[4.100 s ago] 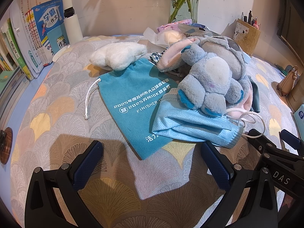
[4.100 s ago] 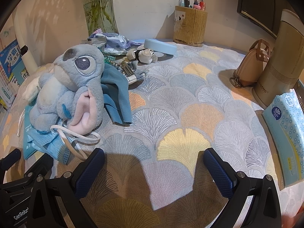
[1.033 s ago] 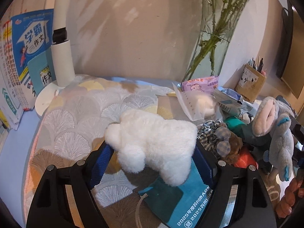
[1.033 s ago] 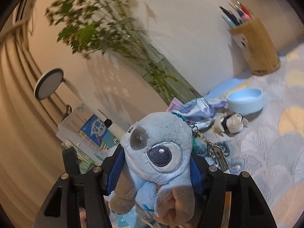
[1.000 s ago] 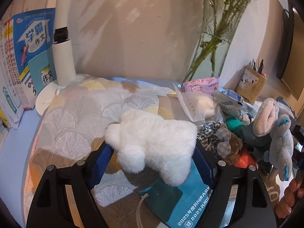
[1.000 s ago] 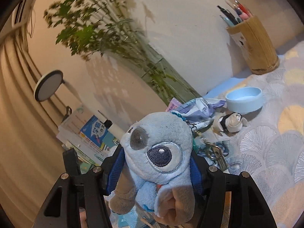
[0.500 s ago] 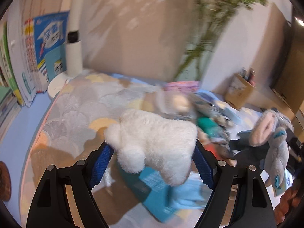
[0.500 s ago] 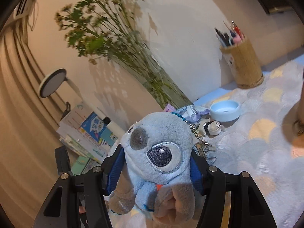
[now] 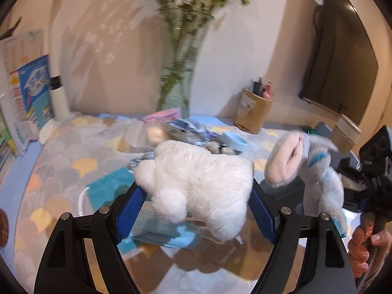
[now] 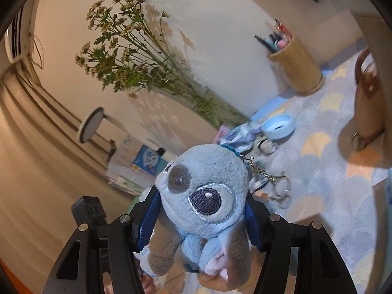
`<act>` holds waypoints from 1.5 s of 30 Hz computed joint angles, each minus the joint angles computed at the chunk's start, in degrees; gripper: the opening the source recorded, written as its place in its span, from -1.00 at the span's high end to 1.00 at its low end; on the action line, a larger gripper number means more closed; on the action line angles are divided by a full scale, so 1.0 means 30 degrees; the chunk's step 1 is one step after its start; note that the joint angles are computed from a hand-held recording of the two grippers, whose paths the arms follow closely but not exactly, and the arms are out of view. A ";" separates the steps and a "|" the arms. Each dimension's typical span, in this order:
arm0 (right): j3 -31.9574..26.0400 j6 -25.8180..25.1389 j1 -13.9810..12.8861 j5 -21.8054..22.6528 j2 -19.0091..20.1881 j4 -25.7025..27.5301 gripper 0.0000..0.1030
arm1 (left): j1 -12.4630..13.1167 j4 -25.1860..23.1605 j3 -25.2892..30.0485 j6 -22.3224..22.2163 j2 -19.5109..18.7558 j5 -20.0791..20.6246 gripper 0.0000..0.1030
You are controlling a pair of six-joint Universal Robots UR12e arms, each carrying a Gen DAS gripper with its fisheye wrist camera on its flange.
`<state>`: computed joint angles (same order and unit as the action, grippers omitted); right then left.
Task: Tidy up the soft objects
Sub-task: 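Carry both plushes to the glass plate and release them onto it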
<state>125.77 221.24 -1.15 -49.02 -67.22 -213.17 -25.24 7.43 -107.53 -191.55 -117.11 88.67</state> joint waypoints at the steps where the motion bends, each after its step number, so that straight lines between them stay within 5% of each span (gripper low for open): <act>1: -0.0093 -0.0008 -0.0053 0.0369 0.0133 0.0073 -0.23 | 0.0025 -0.0014 -0.0056 -0.0094 0.0063 0.0274 -0.55; 2: -0.0261 -0.0368 0.0026 0.0262 0.0216 0.0760 -0.26 | 0.0115 -0.0052 -0.0171 -0.0206 0.0164 0.0508 -0.55; 6: -0.0614 -0.3120 0.0769 -0.3947 -0.0728 0.5521 -0.53 | 0.0688 -0.0007 -0.0574 -0.0677 0.0492 0.0677 -0.55; 10: -0.0474 -0.3873 0.0903 -0.5049 -0.1129 0.5126 -0.85 | 0.1085 0.0091 -0.0763 -0.1189 0.0575 0.0661 -0.55; 17: -0.1196 -0.8121 0.2437 -1.0448 -0.1578 0.9130 -0.86 | 0.1229 -0.0110 -0.0727 -0.1282 0.0314 -0.0038 -0.55; 22: -0.2521 -0.9011 0.3057 -1.2391 -0.0744 1.2754 -0.75 | 0.1134 -0.0587 -0.0552 -0.1002 0.0104 -0.0458 -0.55; 25: -0.2639 -0.8377 0.2667 -1.1072 -0.0319 1.2751 -0.23 | 0.0971 -0.0768 -0.0468 -0.0541 0.0079 -0.0354 -0.55; 30: -0.1692 -0.6988 0.2085 -0.9923 -0.0799 0.9475 -0.20 | 0.0525 -0.0928 -0.0208 0.0216 0.0028 -0.0360 -0.55; 33: -0.0937 -0.5455 0.0938 -0.6804 -0.1235 0.7119 -0.20 | 0.0129 -0.1123 0.0052 0.0474 -0.0041 -0.0426 -0.55; 45: 0.1943 -0.5316 -0.1183 -0.4354 -0.4392 0.7245 -0.21 | -0.2301 -0.2391 0.1675 0.2555 -0.0944 -0.2021 -0.55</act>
<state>131.60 205.29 -4.70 -62.09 -80.39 -191.43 -32.15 0.26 -102.50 -183.88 -119.95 82.60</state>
